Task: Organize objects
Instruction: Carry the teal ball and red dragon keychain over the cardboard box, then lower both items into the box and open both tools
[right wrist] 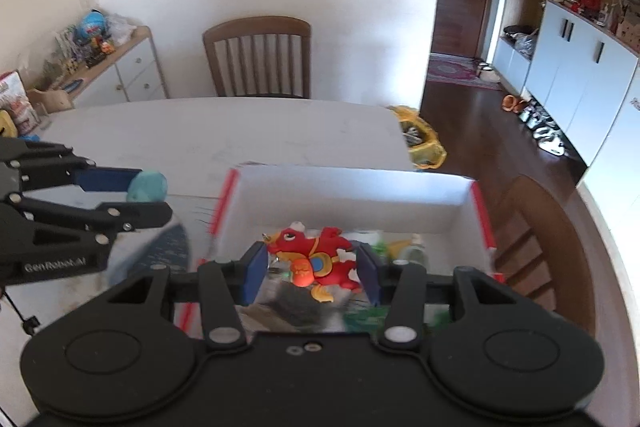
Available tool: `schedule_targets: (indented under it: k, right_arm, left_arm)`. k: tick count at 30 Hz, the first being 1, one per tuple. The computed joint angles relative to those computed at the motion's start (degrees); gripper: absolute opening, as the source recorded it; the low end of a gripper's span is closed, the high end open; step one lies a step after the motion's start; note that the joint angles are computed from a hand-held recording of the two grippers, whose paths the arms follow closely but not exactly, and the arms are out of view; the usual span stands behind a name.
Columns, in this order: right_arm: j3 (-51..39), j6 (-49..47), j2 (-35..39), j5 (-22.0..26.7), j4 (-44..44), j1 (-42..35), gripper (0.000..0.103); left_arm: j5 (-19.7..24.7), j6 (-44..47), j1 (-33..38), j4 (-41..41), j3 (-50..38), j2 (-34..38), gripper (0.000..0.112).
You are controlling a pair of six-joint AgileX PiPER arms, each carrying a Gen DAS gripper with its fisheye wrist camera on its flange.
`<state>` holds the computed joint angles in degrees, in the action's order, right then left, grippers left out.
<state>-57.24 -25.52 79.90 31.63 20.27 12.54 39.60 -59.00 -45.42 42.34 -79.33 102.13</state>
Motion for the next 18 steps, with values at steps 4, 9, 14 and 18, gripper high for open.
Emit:
schedule_targets:
  k: [4, 9, 14, 18]
  right_arm:
    - [0.98, -8.42, 1.39, -0.02, 5.1, -5.08, 0.047]
    - [2.65, -18.11, 3.42, -0.07, 10.03, -10.66, 0.047]
    - [3.62, -22.78, 5.85, -1.54, 12.07, -12.09, 0.047]
    - [2.17, -26.35, 8.91, -0.9, 14.11, -13.04, 0.047]
  left_arm:
    - [2.87, 2.66, -0.36, -2.64, -7.19, 6.09, 0.037]
    - [8.47, 7.48, -0.68, -5.93, -18.35, 15.82, 0.037]
    - [12.29, 11.82, -0.11, -9.61, -27.22, 22.43, 0.037]
    - [14.79, 15.4, 0.94, -13.05, -35.0, 27.32, 0.037]
